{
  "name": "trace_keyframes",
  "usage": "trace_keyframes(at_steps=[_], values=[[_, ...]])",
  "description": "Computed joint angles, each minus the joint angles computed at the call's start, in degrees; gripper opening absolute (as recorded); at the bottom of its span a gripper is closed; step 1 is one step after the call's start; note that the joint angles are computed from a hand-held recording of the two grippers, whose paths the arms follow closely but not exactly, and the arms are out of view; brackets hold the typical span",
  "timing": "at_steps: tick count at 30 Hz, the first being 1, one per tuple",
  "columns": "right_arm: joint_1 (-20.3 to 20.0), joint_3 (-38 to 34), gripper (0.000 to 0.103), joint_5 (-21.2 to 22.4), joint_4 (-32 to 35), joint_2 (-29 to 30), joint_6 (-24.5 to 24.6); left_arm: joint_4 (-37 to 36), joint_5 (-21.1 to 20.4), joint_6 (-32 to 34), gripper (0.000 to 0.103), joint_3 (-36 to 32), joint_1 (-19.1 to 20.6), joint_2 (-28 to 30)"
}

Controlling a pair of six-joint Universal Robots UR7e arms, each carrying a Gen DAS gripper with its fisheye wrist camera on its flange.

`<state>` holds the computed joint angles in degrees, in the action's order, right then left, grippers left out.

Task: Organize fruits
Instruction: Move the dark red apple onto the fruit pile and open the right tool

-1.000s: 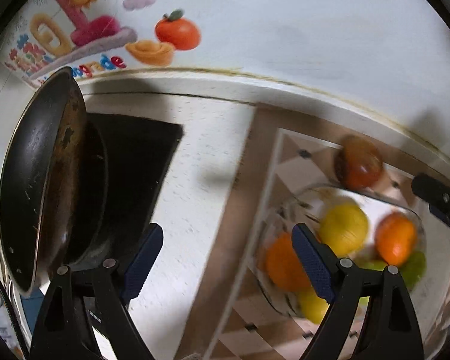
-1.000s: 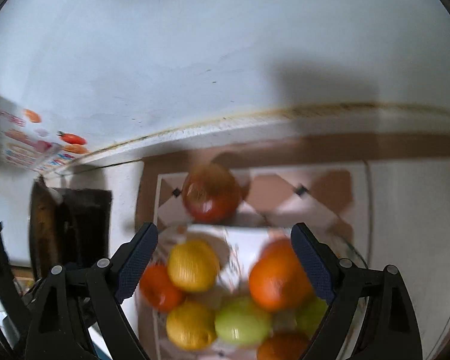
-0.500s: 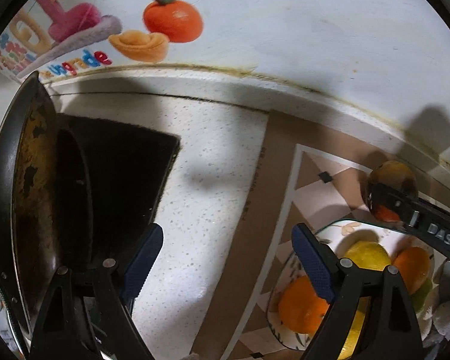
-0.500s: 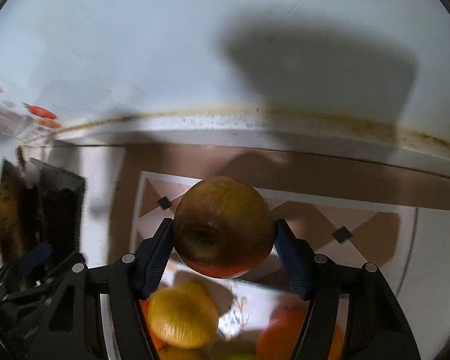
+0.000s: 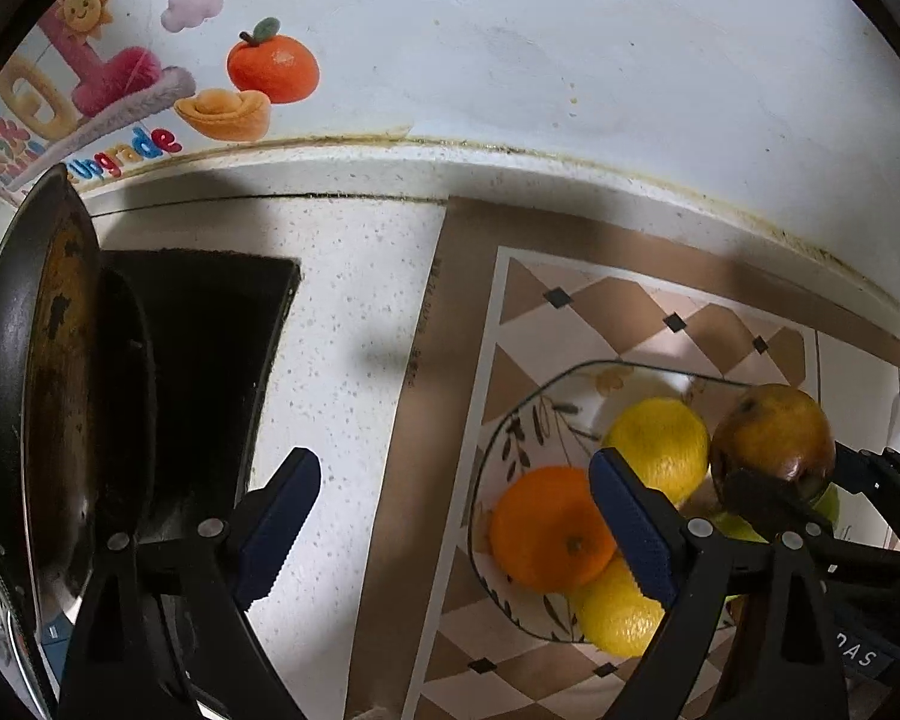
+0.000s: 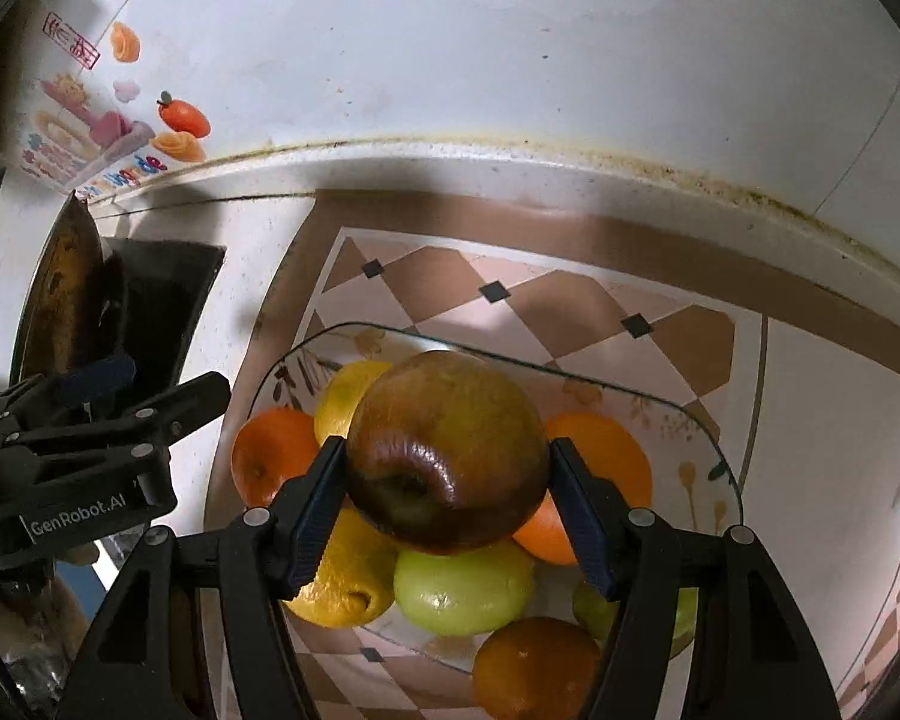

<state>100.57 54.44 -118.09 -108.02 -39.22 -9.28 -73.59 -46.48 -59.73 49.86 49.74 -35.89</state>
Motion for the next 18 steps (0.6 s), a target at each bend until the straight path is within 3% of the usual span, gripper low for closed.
trace_keyframes(at_steps=[5, 10, 18], values=[[-0.01, 0.88, 0.07, -0.06, 0.54, -0.75, -0.49, -0.62, -0.28, -0.93, 0.092, 1.25, -0.45, -0.82], [0.54, 2.48, 0.089, -1.45, -1.21, -2.2, 2.14, -0.52, 0.42, -1.48, 0.092, 3.15, -1.3, -2.16], [3.27, 17.24, 0.095, -12.22, -13.88, -11.97, 3.5, -2.77, 1.57, -0.76, 0.092, 9.93, -4.63, -6.21]])
